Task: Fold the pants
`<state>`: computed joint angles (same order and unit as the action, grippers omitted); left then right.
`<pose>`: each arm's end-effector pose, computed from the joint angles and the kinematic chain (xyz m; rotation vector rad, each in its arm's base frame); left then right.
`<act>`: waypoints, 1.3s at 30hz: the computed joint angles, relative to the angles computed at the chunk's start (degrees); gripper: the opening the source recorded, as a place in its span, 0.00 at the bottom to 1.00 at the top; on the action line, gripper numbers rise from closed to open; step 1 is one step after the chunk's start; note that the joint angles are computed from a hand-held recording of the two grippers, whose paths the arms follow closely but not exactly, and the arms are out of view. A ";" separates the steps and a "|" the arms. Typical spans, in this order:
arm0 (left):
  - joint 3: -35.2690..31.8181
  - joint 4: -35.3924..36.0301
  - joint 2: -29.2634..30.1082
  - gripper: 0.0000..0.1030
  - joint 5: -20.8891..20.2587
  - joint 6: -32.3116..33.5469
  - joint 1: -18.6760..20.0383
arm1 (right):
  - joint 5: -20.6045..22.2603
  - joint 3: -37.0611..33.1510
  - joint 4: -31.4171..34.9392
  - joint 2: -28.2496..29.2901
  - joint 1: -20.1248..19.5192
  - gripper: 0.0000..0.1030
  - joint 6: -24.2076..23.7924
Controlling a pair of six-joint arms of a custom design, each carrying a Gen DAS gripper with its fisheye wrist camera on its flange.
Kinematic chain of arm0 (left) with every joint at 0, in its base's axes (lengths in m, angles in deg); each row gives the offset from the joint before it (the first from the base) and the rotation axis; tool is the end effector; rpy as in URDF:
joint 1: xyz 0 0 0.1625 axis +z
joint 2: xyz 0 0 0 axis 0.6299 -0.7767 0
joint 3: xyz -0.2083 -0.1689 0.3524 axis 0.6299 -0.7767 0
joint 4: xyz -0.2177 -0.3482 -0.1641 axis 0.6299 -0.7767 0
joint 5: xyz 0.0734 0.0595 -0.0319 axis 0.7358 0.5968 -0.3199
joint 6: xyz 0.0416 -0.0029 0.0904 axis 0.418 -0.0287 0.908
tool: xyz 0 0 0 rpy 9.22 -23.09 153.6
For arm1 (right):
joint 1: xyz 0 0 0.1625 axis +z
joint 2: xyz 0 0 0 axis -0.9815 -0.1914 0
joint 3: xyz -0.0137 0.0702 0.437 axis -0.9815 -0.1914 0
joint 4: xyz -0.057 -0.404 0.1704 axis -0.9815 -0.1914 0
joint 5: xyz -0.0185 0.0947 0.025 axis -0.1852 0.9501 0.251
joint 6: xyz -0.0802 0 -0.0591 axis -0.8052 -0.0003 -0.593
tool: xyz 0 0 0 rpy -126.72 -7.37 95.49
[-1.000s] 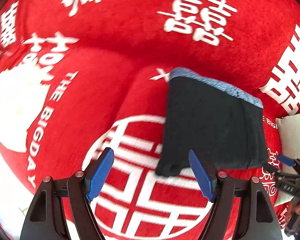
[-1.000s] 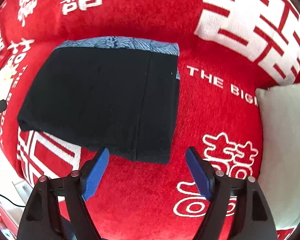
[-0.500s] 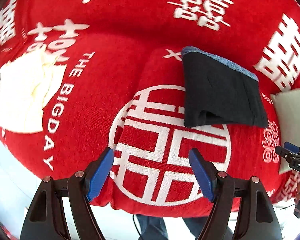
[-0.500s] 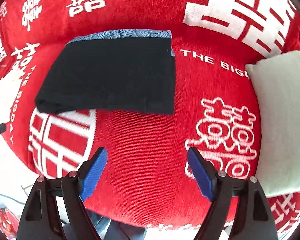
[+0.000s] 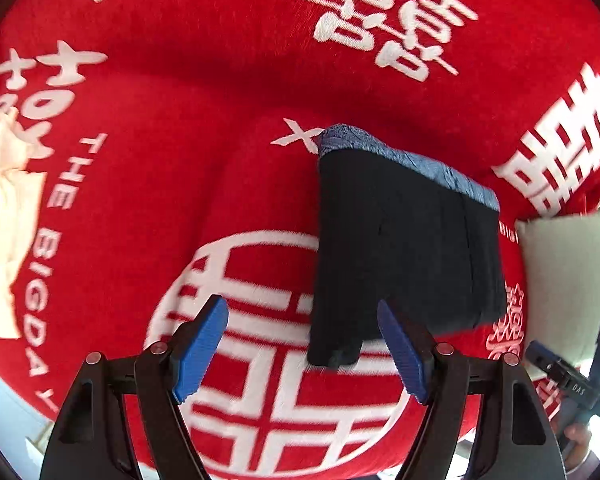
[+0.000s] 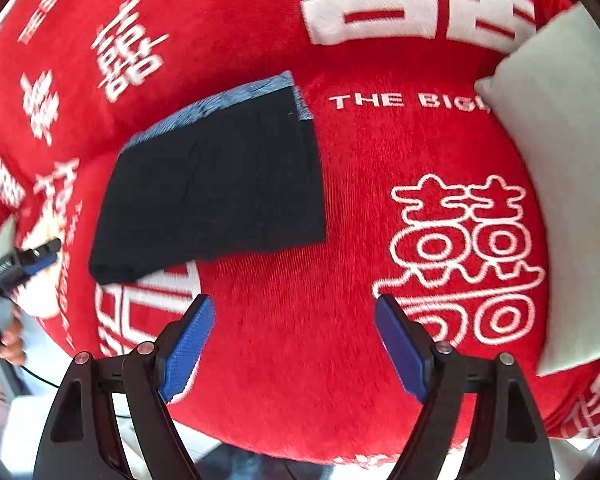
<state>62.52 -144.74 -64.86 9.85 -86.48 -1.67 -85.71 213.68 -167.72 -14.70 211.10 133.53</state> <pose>-0.1022 -0.3017 0.2959 -0.0300 2.6596 -0.3206 0.2856 -0.1989 0.2085 -0.1173 -2.5202 0.3065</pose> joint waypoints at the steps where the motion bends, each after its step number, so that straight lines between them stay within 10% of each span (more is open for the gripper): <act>1: 0.08 -2.47 1.62 0.76 -0.34 1.90 1.44 | 0.65 0.79 -2.30 -0.58 -2.08 0.82 -1.60; 6: -0.86 -11.15 10.87 0.76 -2.75 8.79 8.41 | 4.05 3.96 -14.04 -2.13 -11.63 0.82 -12.51; 10: -0.84 -12.79 12.69 0.76 1.56 6.02 6.20 | 7.45 3.48 -18.75 -0.30 -18.73 0.82 -19.45; 28: -0.44 -16.69 19.11 0.90 4.63 9.75 9.50 | 18.34 3.73 -28.43 6.44 -29.12 0.82 -30.77; 39: -2.91 -24.13 19.87 0.90 -13.36 21.88 21.46 | 29.36 5.61 -27.36 3.28 -38.91 0.82 -40.04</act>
<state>59.61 -168.87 -44.99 -3.51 -64.60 19.79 -56.35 219.29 -195.08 -11.42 172.19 93.48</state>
